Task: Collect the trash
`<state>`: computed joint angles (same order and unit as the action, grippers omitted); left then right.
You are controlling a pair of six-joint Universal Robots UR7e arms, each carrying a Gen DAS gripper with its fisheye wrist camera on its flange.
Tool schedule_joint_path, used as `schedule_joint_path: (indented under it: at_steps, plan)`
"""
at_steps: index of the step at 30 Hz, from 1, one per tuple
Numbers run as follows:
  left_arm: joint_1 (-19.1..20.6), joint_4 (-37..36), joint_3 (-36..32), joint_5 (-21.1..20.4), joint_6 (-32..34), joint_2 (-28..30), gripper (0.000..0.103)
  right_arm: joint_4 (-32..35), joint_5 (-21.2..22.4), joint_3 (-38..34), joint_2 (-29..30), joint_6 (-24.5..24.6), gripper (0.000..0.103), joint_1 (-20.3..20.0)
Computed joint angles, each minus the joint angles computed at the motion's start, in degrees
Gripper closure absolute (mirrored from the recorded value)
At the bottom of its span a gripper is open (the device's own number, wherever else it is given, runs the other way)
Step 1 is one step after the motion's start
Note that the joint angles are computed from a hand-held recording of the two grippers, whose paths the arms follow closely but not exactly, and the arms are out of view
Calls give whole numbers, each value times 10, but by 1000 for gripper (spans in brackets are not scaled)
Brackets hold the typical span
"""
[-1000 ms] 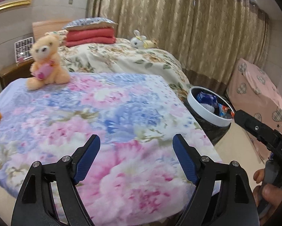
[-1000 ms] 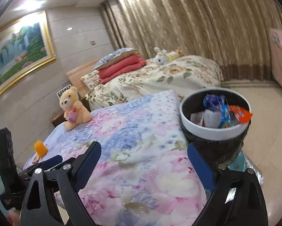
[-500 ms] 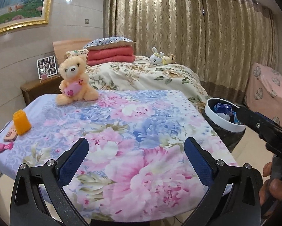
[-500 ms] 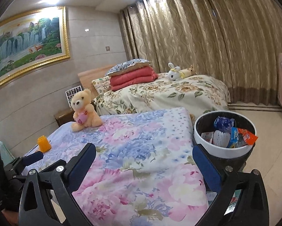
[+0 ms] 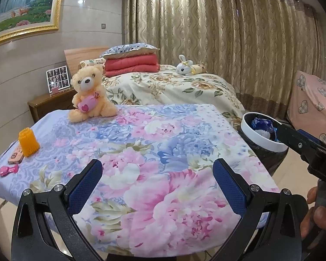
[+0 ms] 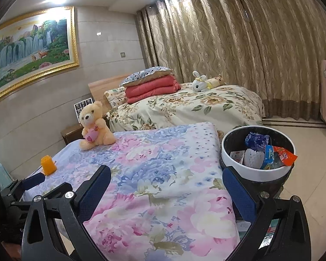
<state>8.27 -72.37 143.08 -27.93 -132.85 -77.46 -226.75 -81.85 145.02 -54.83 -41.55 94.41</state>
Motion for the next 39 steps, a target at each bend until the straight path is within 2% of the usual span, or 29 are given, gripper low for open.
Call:
schedule_joint_path:
  at_steps: [20,39]
  plan:
    - [11,-12,4,6,8,-3,0,8,-3,-1,-4,-4,0,0]
    - [2,-21,8,1,15,-8,0,12,0,2,-7,-3,0,0]
